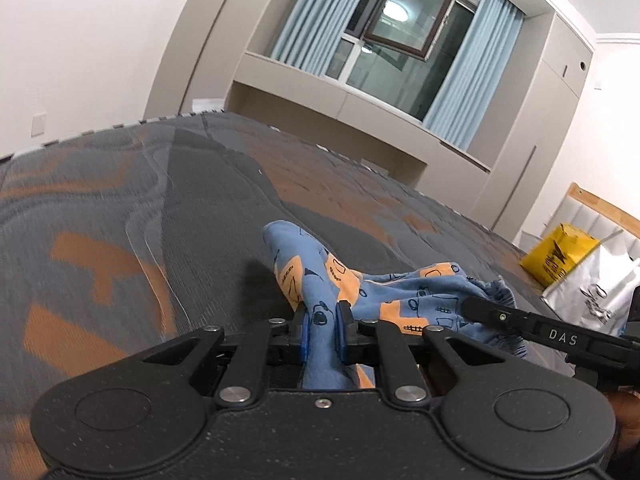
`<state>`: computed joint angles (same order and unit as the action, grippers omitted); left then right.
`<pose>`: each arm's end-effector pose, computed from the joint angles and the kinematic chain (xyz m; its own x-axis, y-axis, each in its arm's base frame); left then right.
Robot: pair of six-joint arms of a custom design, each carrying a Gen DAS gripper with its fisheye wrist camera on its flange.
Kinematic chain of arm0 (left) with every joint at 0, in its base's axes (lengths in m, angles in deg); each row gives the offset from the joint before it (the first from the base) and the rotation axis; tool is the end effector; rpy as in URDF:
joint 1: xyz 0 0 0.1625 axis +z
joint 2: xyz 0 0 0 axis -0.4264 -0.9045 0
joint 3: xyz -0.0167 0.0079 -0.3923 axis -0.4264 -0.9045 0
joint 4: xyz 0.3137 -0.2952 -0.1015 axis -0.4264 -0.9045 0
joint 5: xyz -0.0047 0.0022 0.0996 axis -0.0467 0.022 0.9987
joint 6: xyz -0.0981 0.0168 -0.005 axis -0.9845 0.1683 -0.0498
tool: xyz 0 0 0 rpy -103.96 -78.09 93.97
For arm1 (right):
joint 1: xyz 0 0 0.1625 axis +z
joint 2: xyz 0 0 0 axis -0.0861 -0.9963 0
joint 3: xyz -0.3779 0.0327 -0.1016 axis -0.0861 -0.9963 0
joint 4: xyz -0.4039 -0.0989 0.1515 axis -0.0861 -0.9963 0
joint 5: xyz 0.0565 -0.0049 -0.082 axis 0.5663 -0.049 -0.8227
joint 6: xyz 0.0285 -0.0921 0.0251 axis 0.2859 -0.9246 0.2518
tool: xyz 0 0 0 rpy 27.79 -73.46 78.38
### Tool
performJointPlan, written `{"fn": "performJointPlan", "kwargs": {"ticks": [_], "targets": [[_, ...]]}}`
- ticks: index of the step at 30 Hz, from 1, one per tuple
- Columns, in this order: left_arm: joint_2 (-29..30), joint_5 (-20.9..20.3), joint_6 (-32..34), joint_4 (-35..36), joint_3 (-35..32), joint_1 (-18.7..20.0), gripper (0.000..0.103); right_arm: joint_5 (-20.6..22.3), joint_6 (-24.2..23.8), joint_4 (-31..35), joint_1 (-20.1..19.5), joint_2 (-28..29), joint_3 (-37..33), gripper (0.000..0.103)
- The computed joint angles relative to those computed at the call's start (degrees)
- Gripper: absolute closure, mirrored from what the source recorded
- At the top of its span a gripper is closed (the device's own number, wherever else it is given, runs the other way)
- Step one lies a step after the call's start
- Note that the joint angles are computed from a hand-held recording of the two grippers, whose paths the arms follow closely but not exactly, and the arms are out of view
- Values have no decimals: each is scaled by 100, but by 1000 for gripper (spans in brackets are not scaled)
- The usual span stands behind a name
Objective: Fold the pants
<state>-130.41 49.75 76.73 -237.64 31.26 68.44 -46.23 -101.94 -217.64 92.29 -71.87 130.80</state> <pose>-0.2358 -0.5283 0.1137 -0.8938 -0.2660 -0.3611 0.2828 0.2907 -0.9141 0.1314 -0.6903 0.2093 -0.6267 -0.7255 0.2846 -0.7290 0.4168 -0.5429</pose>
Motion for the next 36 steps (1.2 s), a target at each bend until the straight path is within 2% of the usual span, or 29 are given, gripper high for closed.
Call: {"fn": "performJointPlan", "kwargs": {"ticks": [7, 14, 18, 25, 36], "targets": [[-127, -206, 970, -314, -429, 405, 89, 58, 225, 35, 317, 784, -878, 80], [-205, -426, 1274, -121, -882, 784, 89, 48, 397, 48, 512, 1499, -1728, 80], [-220, -496, 1184, -55, -1010, 943, 89, -3, 466, 189, 583, 1872, -2214, 80], [-238, -603, 565, 453, -951, 1181, 89, -234, 537, 532, 557, 2336, -2780, 79], [-79, -423, 781, 448, -1075, 1205, 88, -491, 730, 827, 461, 2573, -3078, 77]]}}
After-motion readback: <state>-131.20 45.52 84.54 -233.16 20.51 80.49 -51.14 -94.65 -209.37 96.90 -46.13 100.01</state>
